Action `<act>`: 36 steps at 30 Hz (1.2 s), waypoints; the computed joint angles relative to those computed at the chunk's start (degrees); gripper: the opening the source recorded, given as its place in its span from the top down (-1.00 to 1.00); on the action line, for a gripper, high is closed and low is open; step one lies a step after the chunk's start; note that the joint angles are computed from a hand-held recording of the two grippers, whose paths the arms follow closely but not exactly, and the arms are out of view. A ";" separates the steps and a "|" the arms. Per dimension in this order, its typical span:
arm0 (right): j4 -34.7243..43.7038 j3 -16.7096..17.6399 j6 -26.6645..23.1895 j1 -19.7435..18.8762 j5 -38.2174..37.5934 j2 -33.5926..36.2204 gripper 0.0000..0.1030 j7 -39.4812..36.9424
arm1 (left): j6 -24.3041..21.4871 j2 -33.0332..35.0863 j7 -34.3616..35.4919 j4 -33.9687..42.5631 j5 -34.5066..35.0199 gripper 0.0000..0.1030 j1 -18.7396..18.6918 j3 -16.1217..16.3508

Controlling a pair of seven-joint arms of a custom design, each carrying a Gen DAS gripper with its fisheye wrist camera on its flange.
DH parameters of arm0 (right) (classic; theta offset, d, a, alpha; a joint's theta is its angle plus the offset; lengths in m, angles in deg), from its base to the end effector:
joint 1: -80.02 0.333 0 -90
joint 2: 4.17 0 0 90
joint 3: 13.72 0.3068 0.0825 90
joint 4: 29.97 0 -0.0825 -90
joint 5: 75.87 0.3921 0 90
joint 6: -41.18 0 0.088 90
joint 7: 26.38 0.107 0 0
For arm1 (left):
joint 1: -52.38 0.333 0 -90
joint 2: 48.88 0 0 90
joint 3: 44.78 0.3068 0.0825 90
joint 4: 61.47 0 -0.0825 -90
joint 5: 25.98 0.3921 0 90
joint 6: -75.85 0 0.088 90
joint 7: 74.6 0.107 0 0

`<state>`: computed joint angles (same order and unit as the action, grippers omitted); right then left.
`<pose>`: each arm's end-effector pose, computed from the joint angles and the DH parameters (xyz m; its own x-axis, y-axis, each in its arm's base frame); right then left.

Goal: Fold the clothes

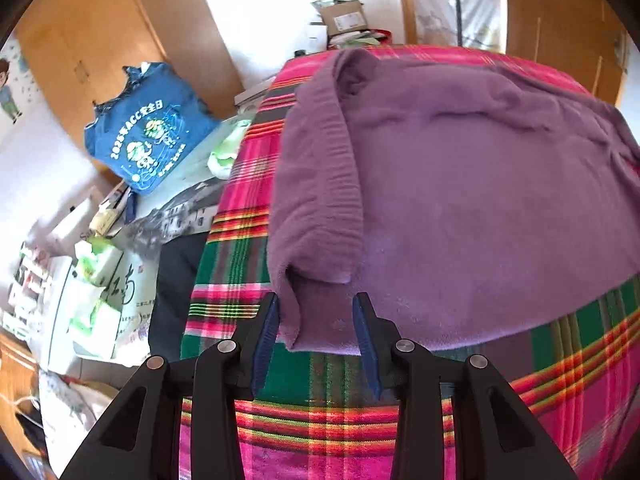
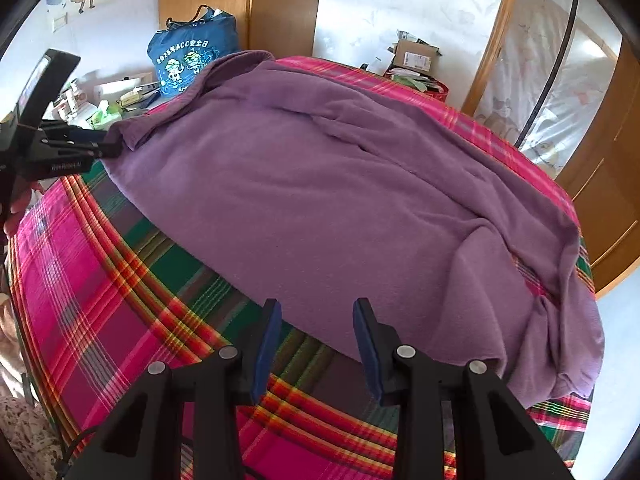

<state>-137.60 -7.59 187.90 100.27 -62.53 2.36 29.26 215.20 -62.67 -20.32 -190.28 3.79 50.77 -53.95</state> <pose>0.5758 0.2790 0.5004 0.7570 -0.6445 0.1075 -0.4941 -0.6723 -0.5513 0.5125 -0.1000 0.4970 0.1631 -0.9632 -0.2137 -0.8486 -0.0265 -0.5283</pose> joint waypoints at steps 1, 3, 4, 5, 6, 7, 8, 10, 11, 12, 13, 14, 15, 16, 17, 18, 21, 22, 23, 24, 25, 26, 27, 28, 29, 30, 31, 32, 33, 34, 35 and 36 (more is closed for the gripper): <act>-0.09 0.01 -0.14 0.01 0.02 -0.07 0.26 0.04 | 0.27 0.05 0.88 -0.14 -0.16 0.24 -0.10 0.20; 0.61 0.00 -0.70 0.02 0.02 0.56 0.26 0.22 | -0.32 1.52 1.40 0.82 0.10 0.24 0.15 0.29; 0.91 0.00 -0.90 0.01 0.07 0.87 0.26 0.27 | -0.13 1.97 1.23 1.04 0.32 0.24 0.30 0.37; 1.13 0.00 -1.10 -0.01 0.18 1.14 0.26 0.25 | 0.22 2.53 1.04 1.47 0.71 0.23 0.48 0.44; 1.21 0.00 -1.09 0.04 0.00 1.31 0.26 0.26 | 0.03 2.98 0.92 1.95 0.90 0.23 0.57 0.46; 1.14 -0.03 -0.83 0.14 -0.47 1.43 0.26 0.27 | -0.15 3.43 0.80 2.43 1.10 0.23 0.63 0.48; 1.09 -0.05 -0.63 0.25 -0.97 1.60 0.26 0.29 | -0.32 3.89 0.67 2.90 1.29 0.23 0.69 0.52; 0.93 -0.07 -0.09 0.46 -1.92 1.90 0.26 0.28 | -0.15 4.83 0.17 3.65 1.51 0.19 0.81 0.68; 0.50 -0.02 0.83 0.55 -2.17 1.87 0.26 0.00 | -0.11 4.93 -0.23 3.81 1.25 0.19 0.78 0.76; 0.08 0.01 1.75 0.67 -2.56 1.85 0.26 -0.18 | -0.07 5.02 -0.68 3.97 0.94 0.19 0.77 0.84; -0.24 -0.04 2.63 0.84 -3.26 1.83 0.26 -0.10 | 0.05 5.09 -1.57 4.03 0.23 0.20 0.83 1.01; -0.34 0.00 3.18 0.86 -3.35 1.90 0.26 -0.28 | 0.44 4.94 -2.24 3.89 -1.05 0.29 0.83 1.28; -0.43 -0.02 3.59 0.91 -3.58 1.95 0.26 -0.28 | 1.27 4.61 -2.82 3.42 -2.61 0.40 0.90 1.69; -0.51 -0.03 3.97 0.97 -3.82 1.99 0.26 -0.28 | 2.33 4.10 -3.75 2.75 -3.72 0.46 1.16 2.07; -0.58 -0.04 4.36 1.02 -4.06 2.04 0.26 -0.27 | 3.39 3.60 -4.66 2.10 -4.84 0.51 1.44 2.42; -0.64 -0.05 4.71 1.06 -4.28 2.09 0.26 -0.27 | 4.43 3.13 -5.62 1.47 -5.83 0.52 1.76 2.71; -0.50 -0.04 5.24 1.20 -4.69 2.38 0.26 -0.14 | 6.61 2.23 -10.16 0.16 -4.37 0.53 3.44 2.64; -0.31 -0.06 5.29 1.26 -4.84 2.55 0.26 0.09 | 7.30 1.96 -11.65 -0.21 -3.76 0.53 3.99 2.62; -0.18 -0.08 5.38 1.32 -4.98 2.69 0.26 0.32 | 7.97 1.85 -13.63 -0.58 -2.61 0.53 4.63 2.41; -0.25 -0.09 5.62 1.38 -5.08 2.69 0.26 0.53 | 8.28 1.60 -15.03 -0.90 -2.16 0.52 4.99 2.35; -0.32 -0.09 5.88 1.43 -5.19 2.69 0.26 0.69 | 8.56 1.37 -16.30 -1.19 -1.85 0.51 5.32 2.34; -0.38 -0.09 6.19 1.46 -5.31 2.74 0.26 0.72 | 8.71 1.43 -16.37 -1.37 -2.83 0.48 5.27 2.69; -0.44 -0.08 6.49 1.50 -5.44 2.78 0.26 0.74 | 8.47 1.47 -16.34 -1.49 -4.29 0.48 5.06 2.97; -0.58 -0.09 6.84 1.55 -5.61 2.77 0.26 0.78 | 9.12 1.47 -16.03 -1.88 -5.77 0.48 4.92 3.43; -0.79 -0.09 7.30 1.59 -5.76 2.72 0.26 0.82 | 9.85 1.42 -15.77 -2.34 -7.30 0.48 4.83 3.86; -0.94 -0.10 7.60 1.62 -5.92 2.69 0.26 0.83 | 11.40 0.96 -16.34 -3.40 -8.89 0.48 4.91 4.29; -1.09 -0.11 7.90 1.65 -6.08 2.67 0.26 0.83 | 12.89 0.54 -16.79 -4.40 -10.52 0.47 4.97 4.70; -1.23 -0.12 8.16 1.70 -6.24 2.64 0.26 0.92 | 13.86 0.25 -16.80 -5.01 -11.95 0.46 4.97 5.00; -1.38 -0.13 8.30 1.79 -6.39 2.62 0.26 1.24 | 14.79 -0.03 -16.90 -5.59 -13.21 0.46 5.02 5.23; -1.50 -0.13 8.40 1.86 -6.50 2.58 0.26 1.52 | 15.42 -0.30 -18.08 -6.00 -12.65 0.46 5.66 4.79; -1.56 -0.11 8.36 1.86 -6.46 2.52 0.26 1.65 | 15.64 -0.39 -18.74 -6.15 -12.32 0.45 6.08 4.55; -1.62 -0.10 8.40 1.89 -6.51 2.46 0.26 1.83 | 15.89 -0.50 -19.39 -6.33 -12.03 0.45 6.44 4.36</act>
<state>-139.22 -7.70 196.30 102.16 -69.04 4.83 31.10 231.10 -63.17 -39.71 -196.61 -8.24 57.21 -49.59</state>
